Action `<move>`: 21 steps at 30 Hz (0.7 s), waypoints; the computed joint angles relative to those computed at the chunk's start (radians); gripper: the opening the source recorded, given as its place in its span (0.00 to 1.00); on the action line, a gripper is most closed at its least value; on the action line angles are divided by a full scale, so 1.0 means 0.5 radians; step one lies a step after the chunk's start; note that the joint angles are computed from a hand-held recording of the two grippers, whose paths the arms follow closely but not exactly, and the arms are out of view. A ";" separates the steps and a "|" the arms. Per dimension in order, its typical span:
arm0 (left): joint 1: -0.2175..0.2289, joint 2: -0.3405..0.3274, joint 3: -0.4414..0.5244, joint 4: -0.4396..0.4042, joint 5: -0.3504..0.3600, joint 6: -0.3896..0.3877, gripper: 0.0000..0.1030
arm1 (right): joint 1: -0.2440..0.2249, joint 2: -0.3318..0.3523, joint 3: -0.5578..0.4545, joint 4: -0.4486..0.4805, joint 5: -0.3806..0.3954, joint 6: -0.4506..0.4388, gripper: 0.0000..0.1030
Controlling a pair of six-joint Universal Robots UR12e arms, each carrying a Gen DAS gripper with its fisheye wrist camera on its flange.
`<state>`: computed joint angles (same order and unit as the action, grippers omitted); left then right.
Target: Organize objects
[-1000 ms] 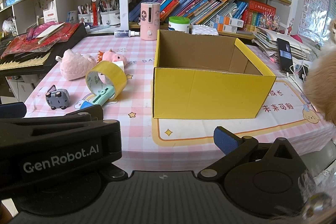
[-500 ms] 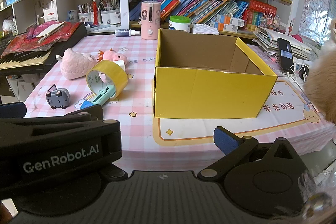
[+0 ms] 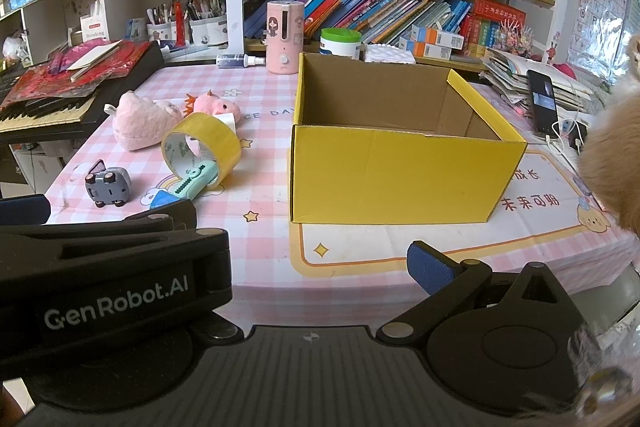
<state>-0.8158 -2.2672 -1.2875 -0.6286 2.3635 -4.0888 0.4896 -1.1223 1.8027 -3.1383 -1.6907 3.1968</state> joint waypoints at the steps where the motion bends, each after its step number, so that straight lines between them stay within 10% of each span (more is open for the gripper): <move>1: 0.000 0.000 0.000 0.000 0.000 0.000 1.00 | 0.000 -0.001 0.002 -0.001 0.000 0.000 1.00; 21: 0.003 0.023 -0.038 0.035 0.010 0.011 1.00 | 0.012 -0.004 -0.006 -0.005 0.005 -0.008 1.00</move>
<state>-0.8141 -2.2556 -1.3065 -0.6111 2.3684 -4.0832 0.4955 -1.1244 1.7995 -3.1406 -1.6882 3.1928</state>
